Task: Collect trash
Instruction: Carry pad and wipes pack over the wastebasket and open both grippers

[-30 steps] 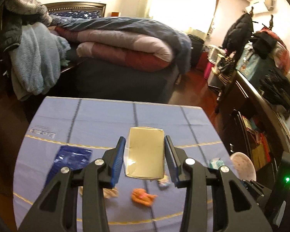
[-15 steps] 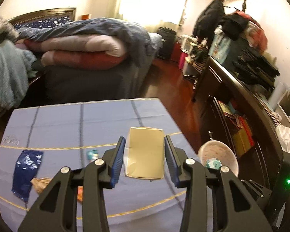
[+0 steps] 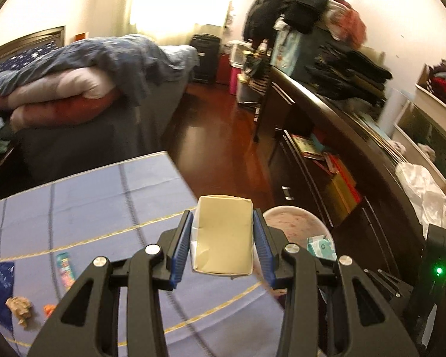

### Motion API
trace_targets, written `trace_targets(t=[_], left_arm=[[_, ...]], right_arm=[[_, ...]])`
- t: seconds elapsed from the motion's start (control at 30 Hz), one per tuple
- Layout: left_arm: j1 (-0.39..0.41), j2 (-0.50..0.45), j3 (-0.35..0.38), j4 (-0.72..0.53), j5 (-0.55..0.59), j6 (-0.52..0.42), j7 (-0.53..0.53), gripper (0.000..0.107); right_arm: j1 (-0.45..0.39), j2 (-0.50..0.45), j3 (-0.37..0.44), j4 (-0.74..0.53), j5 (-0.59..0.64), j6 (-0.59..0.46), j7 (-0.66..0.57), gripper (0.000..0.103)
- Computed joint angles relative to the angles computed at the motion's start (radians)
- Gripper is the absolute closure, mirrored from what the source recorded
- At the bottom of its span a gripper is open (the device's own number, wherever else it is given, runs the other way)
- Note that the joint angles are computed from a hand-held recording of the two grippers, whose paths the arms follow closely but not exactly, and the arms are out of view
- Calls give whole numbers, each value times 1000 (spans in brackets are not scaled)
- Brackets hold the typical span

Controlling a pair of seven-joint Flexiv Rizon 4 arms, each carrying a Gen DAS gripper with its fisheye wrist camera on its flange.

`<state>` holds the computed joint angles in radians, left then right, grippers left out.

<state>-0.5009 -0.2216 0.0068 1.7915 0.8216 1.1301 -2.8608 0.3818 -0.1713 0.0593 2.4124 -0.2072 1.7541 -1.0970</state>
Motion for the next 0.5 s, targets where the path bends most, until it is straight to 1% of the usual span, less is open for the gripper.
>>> trace_targets(t=[0.1, 0.2, 0.3, 0.37, 0.5], left_arm=[[0, -51, -12, -50, -16, 17, 43, 66], [-12, -95, -3, -92, -48, 32, 86, 66], [-20, -139, 9, -125, -95, 62, 138, 66], [-26, -167, 18, -146, -124, 82, 173, 66], [-33, -226, 30, -192, -192, 115, 252, 66]], right_arm=[[11, -6, -48, -2, 6, 1, 4, 58], [34, -14, -100, -5, 12, 2, 7, 58], [30, -29, -127, -15, 23, 4, 8, 58], [42, -41, -157, -21, 32, 4, 12, 58], [37, -73, -180, -40, 45, 3, 10, 58]])
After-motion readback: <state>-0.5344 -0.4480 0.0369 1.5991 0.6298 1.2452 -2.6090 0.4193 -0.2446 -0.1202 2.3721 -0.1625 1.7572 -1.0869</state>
